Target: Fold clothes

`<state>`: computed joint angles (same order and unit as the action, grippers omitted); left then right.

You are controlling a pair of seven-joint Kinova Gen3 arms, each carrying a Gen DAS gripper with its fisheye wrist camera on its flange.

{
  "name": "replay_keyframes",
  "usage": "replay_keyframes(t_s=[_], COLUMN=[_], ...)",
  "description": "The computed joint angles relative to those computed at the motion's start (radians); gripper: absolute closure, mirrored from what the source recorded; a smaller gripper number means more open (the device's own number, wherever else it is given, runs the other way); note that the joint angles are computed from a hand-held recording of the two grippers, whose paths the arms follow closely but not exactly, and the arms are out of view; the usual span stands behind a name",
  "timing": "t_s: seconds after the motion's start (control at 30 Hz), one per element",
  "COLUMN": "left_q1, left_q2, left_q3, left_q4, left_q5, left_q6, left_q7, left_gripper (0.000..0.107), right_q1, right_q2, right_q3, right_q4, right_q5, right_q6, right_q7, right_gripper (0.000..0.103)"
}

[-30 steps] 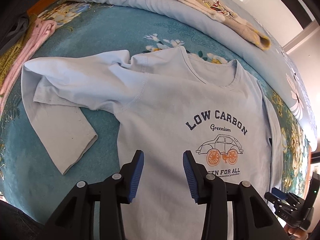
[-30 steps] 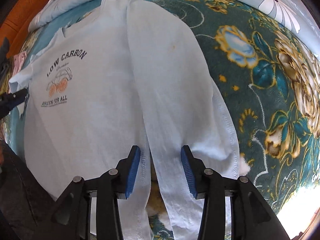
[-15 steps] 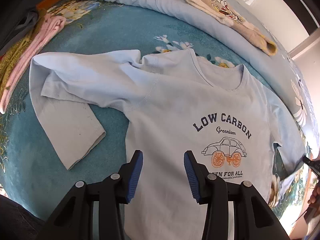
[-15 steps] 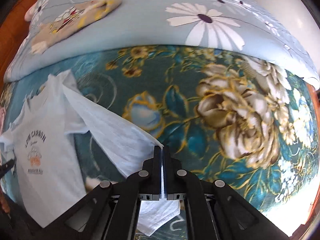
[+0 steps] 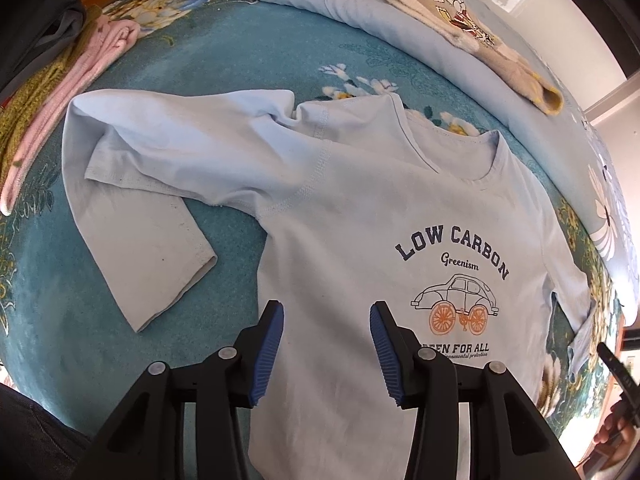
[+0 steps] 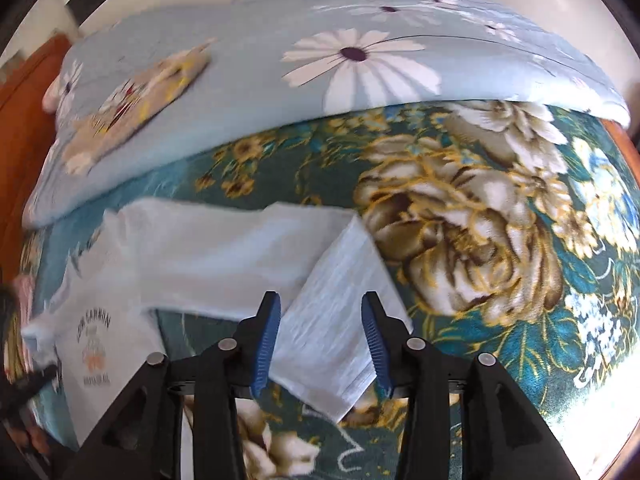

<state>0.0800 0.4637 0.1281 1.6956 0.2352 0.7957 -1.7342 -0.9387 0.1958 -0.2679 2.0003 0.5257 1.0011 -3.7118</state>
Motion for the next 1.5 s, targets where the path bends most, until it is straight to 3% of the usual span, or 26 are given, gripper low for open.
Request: replay_keyframes(t_s=[0.07,0.13,0.2,0.27,0.33,0.37,0.43,0.57,0.7,0.77,0.9,0.93,1.0,1.07,1.13,1.2,1.27,1.37,1.43,1.5], left_q1=[0.009,0.016,0.014,0.015,0.019,0.016,0.010,-0.007,-0.003,0.003,-0.022,-0.034,-0.080,-0.151,-0.190,-0.163,-0.122,-0.066,-0.066,-0.099], left_q2=[-0.012,-0.030,-0.045,-0.049,-0.049,-0.049,-0.049,-0.052,-0.057,-0.060,-0.074,-0.079,-0.088,-0.092,-0.094,-0.085,-0.060,0.014,0.073,0.121], left_q3=[0.001,0.005,0.009,0.007,0.000,0.000,-0.001,0.004,0.002,0.002,0.016,0.020,0.026,0.052,0.052,-0.022,-0.115,-0.253,-0.287,-0.250], left_q4=[0.009,0.024,0.036,0.037,0.034,0.034,0.035,0.037,0.040,0.041,0.051,0.056,0.049,0.034,-0.005,-0.076,-0.142,-0.214,-0.235,-0.229], left_q5=[-0.012,-0.019,-0.016,-0.013,-0.018,-0.014,-0.008,0.015,0.015,0.012,0.053,0.071,0.132,0.189,0.194,0.138,0.056,-0.009,0.009,0.011], left_q6=[-0.010,-0.028,-0.043,-0.046,-0.041,-0.041,-0.040,-0.032,-0.032,-0.032,-0.040,-0.044,-0.032,-0.015,0.008,0.045,0.083,0.177,0.239,0.260], left_q7=[-0.007,-0.022,-0.038,-0.041,-0.031,-0.030,-0.028,-0.036,-0.034,-0.032,-0.059,-0.071,-0.095,-0.112,-0.069,0.012,0.093,0.215,0.280,0.355], left_gripper=[0.059,0.059,0.058,0.058,0.058,0.058,0.058,0.058,0.058,0.058,0.058,0.058,0.058,0.058,0.058,0.054,0.048,0.047,0.047,0.048], right_q1=[0.005,-0.020,-0.035,0.000,0.061,0.073,0.065,-0.062,-0.003,0.012,-0.008,0.017,0.030,-0.026,-0.083,-0.082,-0.026,0.052,0.109,0.114], right_q2=[0.076,0.128,0.138,0.148,0.168,0.169,0.119,-0.035,-0.135,-0.184,-0.211,-0.185,-0.110,-0.044,0.000,0.059,0.116,0.207,0.265,0.308], right_q3=[-0.022,0.017,0.063,0.036,-0.048,-0.082,-0.096,0.011,-0.081,-0.088,-0.002,0.011,0.072,0.154,0.207,0.186,0.107,-0.002,-0.072,-0.071], right_q4=[-0.044,-0.065,-0.051,-0.039,-0.047,-0.039,0.010,0.114,0.179,0.205,0.210,0.178,0.120,0.051,-0.019,-0.096,-0.177,-0.295,-0.375,-0.444], right_q5=[-0.006,-0.036,-0.067,-0.067,-0.035,0.005,0.048,0.028,-0.030,-0.077,-0.132,-0.162,-0.234,-0.249,-0.200,-0.118,-0.037,0.085,0.144,0.159], right_q6=[-0.009,-0.028,-0.065,-0.081,-0.044,-0.035,-0.042,0.009,0.165,0.232,0.299,0.338,0.420,0.501,0.539,0.529,0.495,0.424,0.374,0.319], right_q7=[0.081,0.113,0.080,0.010,-0.051,-0.092,-0.173,-0.336,-0.490,-0.522,-0.468,-0.431,-0.374,-0.342,-0.261,-0.180,-0.099,0.023,0.093,0.160], right_gripper=[0.051,0.051,0.051,0.052,0.071,0.099,0.100,0.100,0.100,0.100,0.099,0.095,0.074,0.071,0.068,0.064,0.064,0.064,0.064,0.064])
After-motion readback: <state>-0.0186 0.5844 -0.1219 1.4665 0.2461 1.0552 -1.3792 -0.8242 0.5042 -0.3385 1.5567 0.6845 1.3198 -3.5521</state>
